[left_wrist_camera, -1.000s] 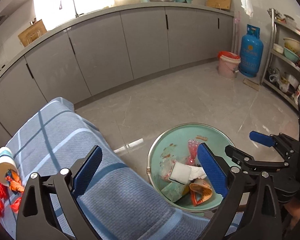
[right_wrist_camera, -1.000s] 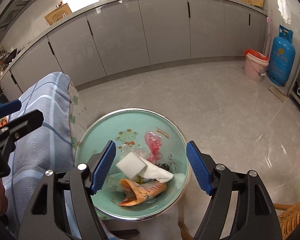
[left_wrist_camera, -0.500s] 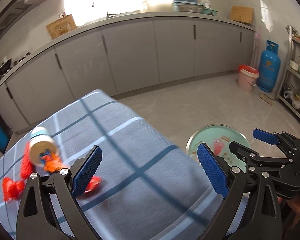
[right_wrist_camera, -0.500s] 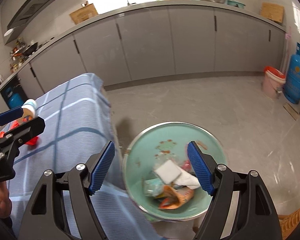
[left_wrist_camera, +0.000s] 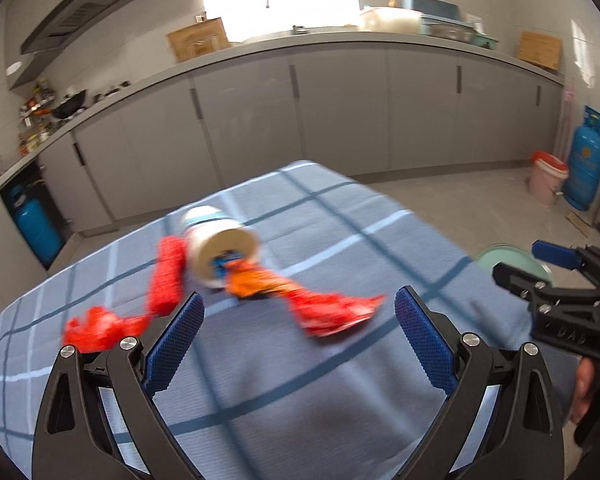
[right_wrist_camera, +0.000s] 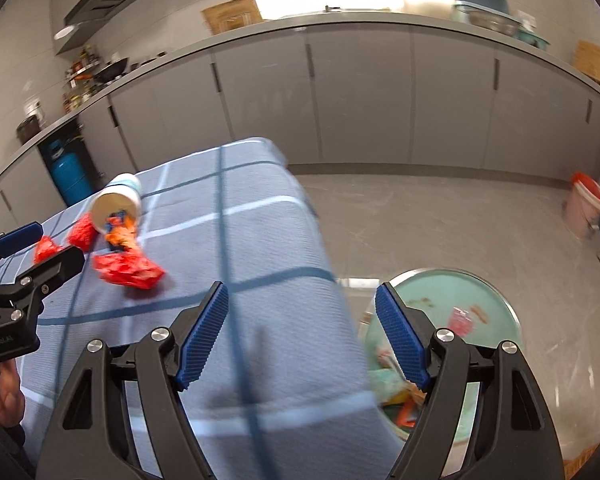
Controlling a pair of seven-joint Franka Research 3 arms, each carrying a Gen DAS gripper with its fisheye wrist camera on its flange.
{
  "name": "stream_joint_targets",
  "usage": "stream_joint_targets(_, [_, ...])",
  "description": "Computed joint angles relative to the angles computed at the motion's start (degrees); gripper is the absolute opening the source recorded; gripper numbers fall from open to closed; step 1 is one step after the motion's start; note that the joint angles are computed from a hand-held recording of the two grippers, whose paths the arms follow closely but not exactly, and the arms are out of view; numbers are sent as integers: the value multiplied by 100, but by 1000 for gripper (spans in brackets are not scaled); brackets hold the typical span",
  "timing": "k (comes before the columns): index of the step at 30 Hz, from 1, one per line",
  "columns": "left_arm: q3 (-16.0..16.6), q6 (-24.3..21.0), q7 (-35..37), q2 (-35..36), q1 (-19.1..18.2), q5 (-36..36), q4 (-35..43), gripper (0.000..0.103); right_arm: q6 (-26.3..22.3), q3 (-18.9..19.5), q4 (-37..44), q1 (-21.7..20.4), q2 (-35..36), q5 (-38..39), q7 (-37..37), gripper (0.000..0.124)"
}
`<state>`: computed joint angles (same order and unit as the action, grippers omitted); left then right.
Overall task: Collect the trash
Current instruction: 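Move both open tools back over the table toward the red bag, then grasp the red plastic bag with the left tool while the right tool grasps the red-orange wrapper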
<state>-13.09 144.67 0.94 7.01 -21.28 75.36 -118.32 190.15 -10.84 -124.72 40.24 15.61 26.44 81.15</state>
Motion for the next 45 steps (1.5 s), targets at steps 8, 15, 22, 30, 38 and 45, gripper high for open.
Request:
stream_joint_targets(8, [97,-257,-359,-945,525,-131,-1075,95,-368,146,798,172,445,-525,154,76])
stream_joint_targets(15, [79,-255,-439,-1323,1080,-211,-1545,95,-821,152,1621,336,945,-1221,536,78])
stream_joint_targets(22, [186,2,-521,-1040,1392,21,-1440,95,-1305,87,2310,400,1421,-1871,999,79])
stream_joint_targets(30, [362,454,-425,-601,1472,-33,-1209,95,-1780,373,2545,105,1630,-2436,1350,65])
stream_joint_targets(38, [426,725,-440,-499,1453,-37,-1216,84,-1907,817,2554,-226,1644,-2693,1201,37])
stream_joint_targets(45, [454,1003,-300,-508,1462,-177,-1293,55,-1785,1068,2304,-380,1492,-2631,905,31])
